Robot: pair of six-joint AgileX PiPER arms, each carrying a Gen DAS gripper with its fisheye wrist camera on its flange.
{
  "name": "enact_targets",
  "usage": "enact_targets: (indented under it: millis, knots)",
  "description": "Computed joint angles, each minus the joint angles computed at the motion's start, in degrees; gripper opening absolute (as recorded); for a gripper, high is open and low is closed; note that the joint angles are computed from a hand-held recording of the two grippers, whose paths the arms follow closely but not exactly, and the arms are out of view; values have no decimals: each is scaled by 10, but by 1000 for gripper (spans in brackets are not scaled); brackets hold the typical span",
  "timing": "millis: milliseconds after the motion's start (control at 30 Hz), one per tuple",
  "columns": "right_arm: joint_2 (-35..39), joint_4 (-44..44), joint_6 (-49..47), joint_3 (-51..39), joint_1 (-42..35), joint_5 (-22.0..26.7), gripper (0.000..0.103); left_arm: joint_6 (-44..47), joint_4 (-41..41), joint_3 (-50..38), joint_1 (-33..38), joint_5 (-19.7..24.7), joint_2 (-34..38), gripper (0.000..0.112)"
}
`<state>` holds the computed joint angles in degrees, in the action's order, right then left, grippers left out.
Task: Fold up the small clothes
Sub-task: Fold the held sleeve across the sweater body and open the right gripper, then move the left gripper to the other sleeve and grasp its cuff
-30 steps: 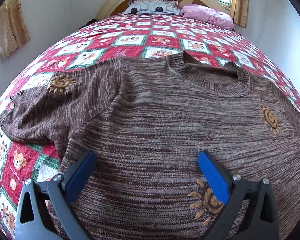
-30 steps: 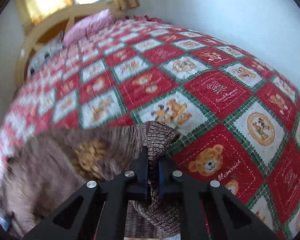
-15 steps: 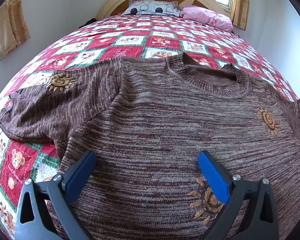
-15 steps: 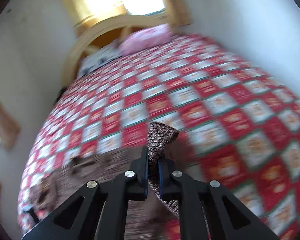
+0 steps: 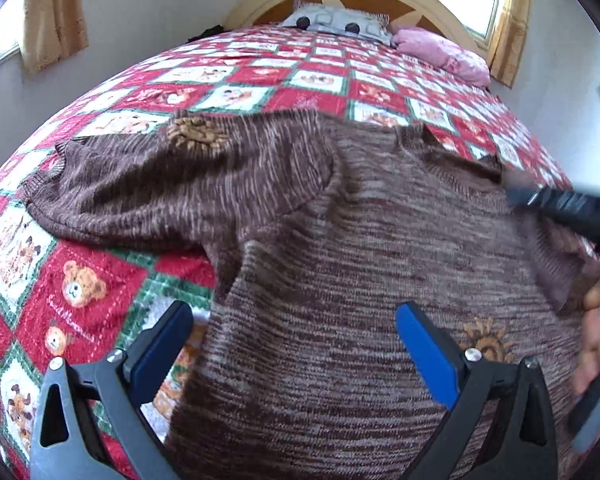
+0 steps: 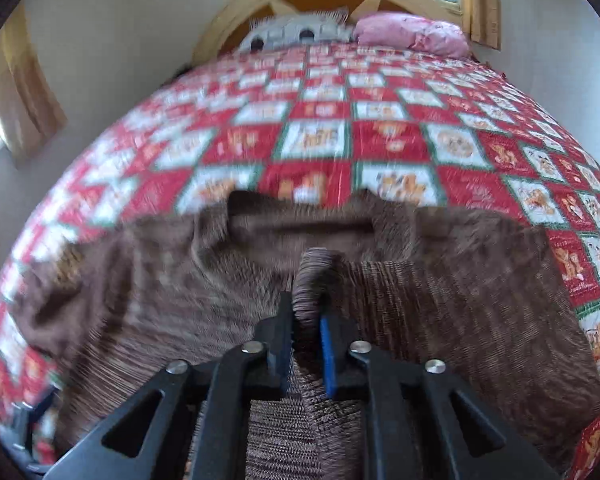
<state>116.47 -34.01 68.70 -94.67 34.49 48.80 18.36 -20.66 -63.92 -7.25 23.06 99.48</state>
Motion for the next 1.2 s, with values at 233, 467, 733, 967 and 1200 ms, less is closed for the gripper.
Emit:
enact_targets:
  millis: [233, 467, 733, 967, 1200]
  knots:
    - [-213, -96, 164, 287, -38, -269, 17, -27, 31, 1, -10, -6, 3, 103]
    - [-266, -69, 148, 363, -21, -138, 17, -89, 101, -4, -23, -7, 8, 103]
    - [-133, -155, 203, 270, 49, -123, 58, -70, 80, -2, -18, -7, 8, 103]
    - [-142, -189, 240, 286, 67, -122, 61, 15, -19, 25, 49, -23, -38, 103]
    - [-143, -218, 288, 299, 57, -163, 61, -180, 94, -138, 181, 12, 42, 100]
